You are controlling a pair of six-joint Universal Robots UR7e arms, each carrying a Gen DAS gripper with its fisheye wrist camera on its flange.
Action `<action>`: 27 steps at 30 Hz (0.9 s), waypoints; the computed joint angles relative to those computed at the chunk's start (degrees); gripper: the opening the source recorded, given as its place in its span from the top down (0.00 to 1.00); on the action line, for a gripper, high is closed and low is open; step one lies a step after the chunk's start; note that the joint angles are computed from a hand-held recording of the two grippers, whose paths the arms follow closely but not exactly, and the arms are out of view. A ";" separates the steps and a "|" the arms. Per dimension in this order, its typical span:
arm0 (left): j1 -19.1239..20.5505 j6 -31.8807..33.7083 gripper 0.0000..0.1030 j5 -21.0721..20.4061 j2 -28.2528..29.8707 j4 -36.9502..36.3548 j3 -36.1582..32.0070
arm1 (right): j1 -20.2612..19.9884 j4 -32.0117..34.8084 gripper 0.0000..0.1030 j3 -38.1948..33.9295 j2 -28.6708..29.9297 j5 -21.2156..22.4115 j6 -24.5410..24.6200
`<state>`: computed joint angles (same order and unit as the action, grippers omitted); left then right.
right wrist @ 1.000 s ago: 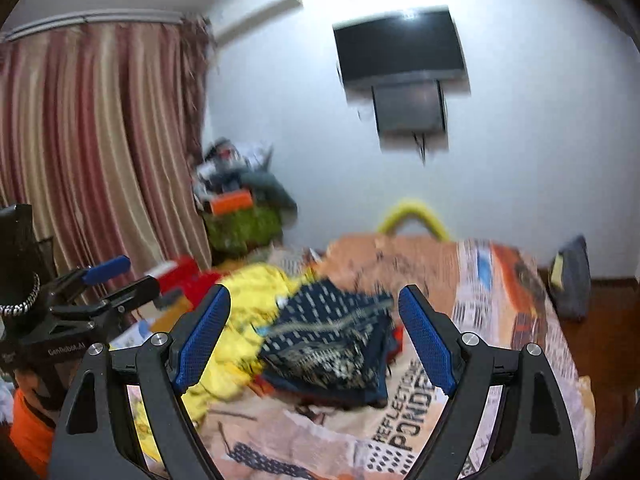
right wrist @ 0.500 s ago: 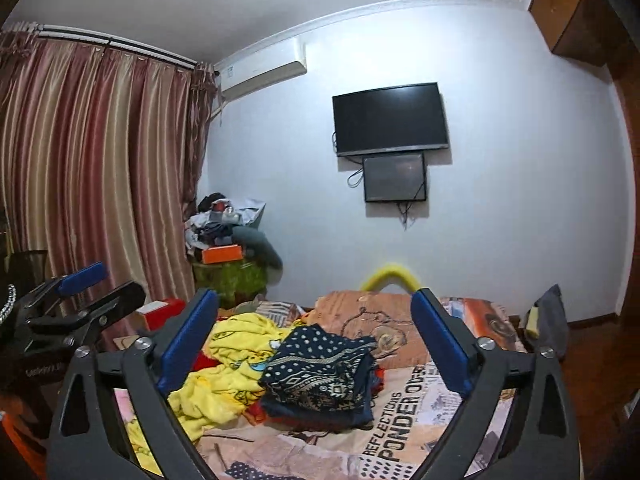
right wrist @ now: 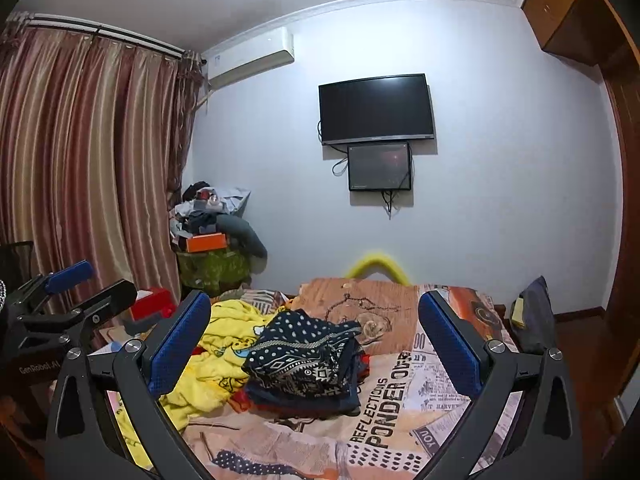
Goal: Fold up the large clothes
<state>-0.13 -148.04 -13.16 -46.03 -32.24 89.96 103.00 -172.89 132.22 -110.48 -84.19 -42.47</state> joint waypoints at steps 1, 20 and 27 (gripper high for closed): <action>0.02 0.08 0.01 -0.01 -0.01 -0.08 0.04 | -0.03 -0.10 0.00 0.22 -0.05 -0.10 -0.01; 0.66 3.14 0.01 0.06 -0.89 -4.36 1.39 | 0.36 2.20 0.00 -0.86 -0.46 -1.25 0.84; 1.06 6.64 0.01 0.30 -1.67 -8.58 2.51 | 0.34 2.96 0.00 -1.20 -0.80 -1.31 1.24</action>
<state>0.93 -141.40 -12.86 -47.70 -40.82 92.48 103.34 -169.93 131.02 -111.28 -85.50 -41.23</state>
